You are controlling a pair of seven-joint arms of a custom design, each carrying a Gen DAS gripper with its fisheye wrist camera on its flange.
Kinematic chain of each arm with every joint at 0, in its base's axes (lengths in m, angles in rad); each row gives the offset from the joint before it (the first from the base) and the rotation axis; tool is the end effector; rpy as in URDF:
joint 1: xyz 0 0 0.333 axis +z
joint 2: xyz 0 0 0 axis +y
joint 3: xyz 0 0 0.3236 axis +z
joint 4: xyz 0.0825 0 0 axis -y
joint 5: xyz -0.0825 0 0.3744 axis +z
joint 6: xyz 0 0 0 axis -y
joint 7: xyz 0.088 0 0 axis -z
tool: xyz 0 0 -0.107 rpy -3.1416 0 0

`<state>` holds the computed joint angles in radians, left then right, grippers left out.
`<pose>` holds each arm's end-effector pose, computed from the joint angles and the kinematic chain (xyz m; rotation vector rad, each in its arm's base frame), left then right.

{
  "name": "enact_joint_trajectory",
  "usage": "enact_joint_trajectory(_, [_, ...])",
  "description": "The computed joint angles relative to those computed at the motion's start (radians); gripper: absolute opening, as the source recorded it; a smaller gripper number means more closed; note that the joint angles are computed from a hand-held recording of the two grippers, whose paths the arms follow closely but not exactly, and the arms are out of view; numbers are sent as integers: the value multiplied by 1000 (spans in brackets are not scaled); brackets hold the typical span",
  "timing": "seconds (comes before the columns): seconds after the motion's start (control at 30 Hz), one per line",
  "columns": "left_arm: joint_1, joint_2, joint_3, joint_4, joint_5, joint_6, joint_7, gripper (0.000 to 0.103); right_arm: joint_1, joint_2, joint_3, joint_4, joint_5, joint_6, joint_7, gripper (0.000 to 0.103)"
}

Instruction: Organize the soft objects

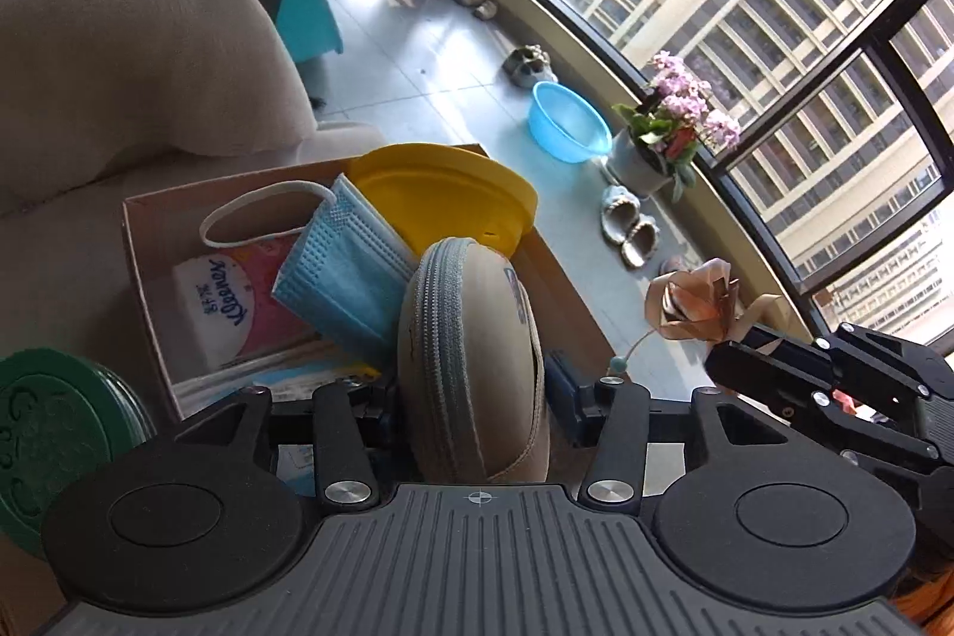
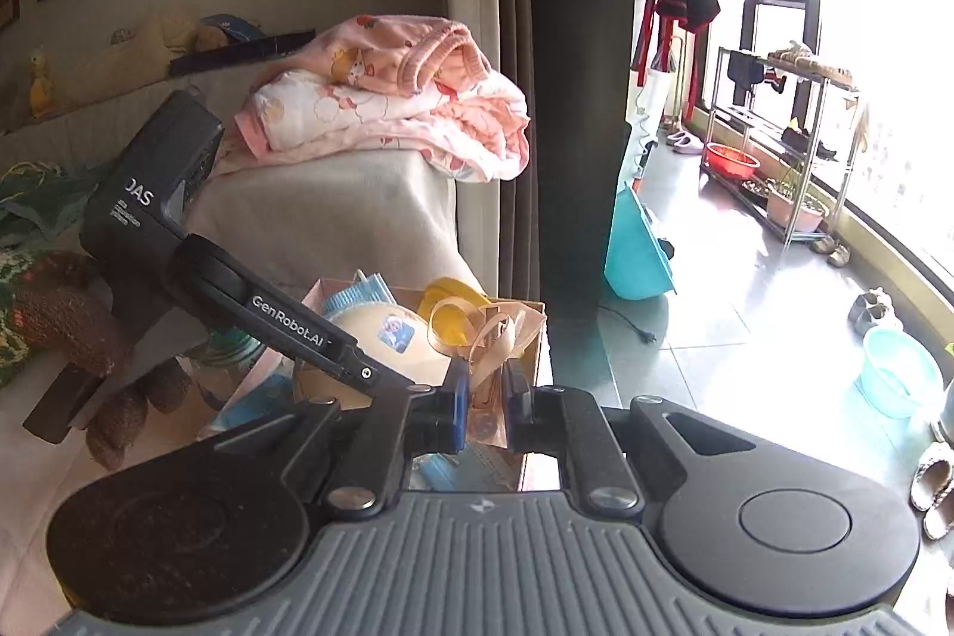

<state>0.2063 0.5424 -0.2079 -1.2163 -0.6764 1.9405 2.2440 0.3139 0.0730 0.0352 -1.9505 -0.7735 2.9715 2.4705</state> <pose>0.7283 -0.0033 0.5146 1.4832 -2.3406 1.1096 0.5555 0.2526 0.5518 -1.6974 1.4606 -0.7409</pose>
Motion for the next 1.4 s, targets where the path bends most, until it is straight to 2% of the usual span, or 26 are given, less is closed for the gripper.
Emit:
enact_joint_trajectory(0.2, [32,-186,0,-229,-118,176,243,50,5,117,31,66,204,-27,-198,12])
enact_joint_trajectory(0.27, [28,-223,13,-270,-143,191,290,46,17,143,30,86,248,-50,-229,13])
enact_joint_trajectory(0.3, [20,-243,21,-296,-143,201,305,45,43,148,5,94,218,-67,-196,14])
enact_joint_trajectory(0.37, [-5,-263,38,-329,-118,229,312,36,80,150,-29,102,150,-92,-144,16])
enact_joint_trajectory(0.43, [-23,-256,47,-329,-96,218,304,28,70,132,-16,85,170,-96,-169,24])
enact_joint_trajectory(0.5, [-28,-249,57,-347,-74,195,298,25,61,108,-11,50,182,-56,-170,37])
enact_joint_trajectory(0.53, [-35,-247,58,-356,-63,198,294,25,57,90,-10,26,183,-27,-165,38])
enact_joint_trajectory(0.6, [-41,-264,54,-413,-88,253,335,17,62,78,-18,9,162,-8,-126,39])
enact_joint_trajectory(0.63, [-41,-279,53,-439,-107,281,354,17,64,79,-19,7,160,-8,-108,39])
enact_joint_trajectory(0.7, [-40,-292,56,-456,-134,296,365,17,53,91,-2,8,208,-22,-111,39])
enact_joint_trajectory(0.77, [-40,-316,60,-488,-153,325,392,17,30,110,35,5,313,-20,-168,39])
enact_joint_trajectory(0.8, [-40,-326,64,-499,-161,338,405,17,37,117,29,4,317,-4,-156,39])
enact_joint_trajectory(0.87, [-40,-353,73,-526,-172,352,426,19,79,127,-7,21,263,-13,-86,41])
enact_joint_trajectory(1.0, [-26,-423,99,-600,-222,360,503,19,133,140,-37,67,156,-71,4,43])
enact_joint_trajectory(1.13, [-11,-499,145,-679,-280,365,551,20,150,140,-23,91,106,-115,45,44])
enact_joint_trajectory(1.2, [-2,-561,173,-753,-314,391,586,20,178,119,-38,83,18,-119,139,45])
enact_joint_trajectory(1.23, [0,-591,186,-793,-321,411,598,20,189,108,-43,77,-37,-118,193,46])
enact_joint_trajectory(1.3, [0,-646,209,-877,-303,465,603,20,210,73,-47,56,-176,-117,332,60])
enact_joint_trajectory(1.33, [-1,-664,217,-908,-280,484,595,20,221,54,-41,44,-247,-127,406,63])
enact_joint_trajectory(1.4, [0,-707,232,-991,-232,545,585,21,222,29,-11,25,-303,-156,466,66])
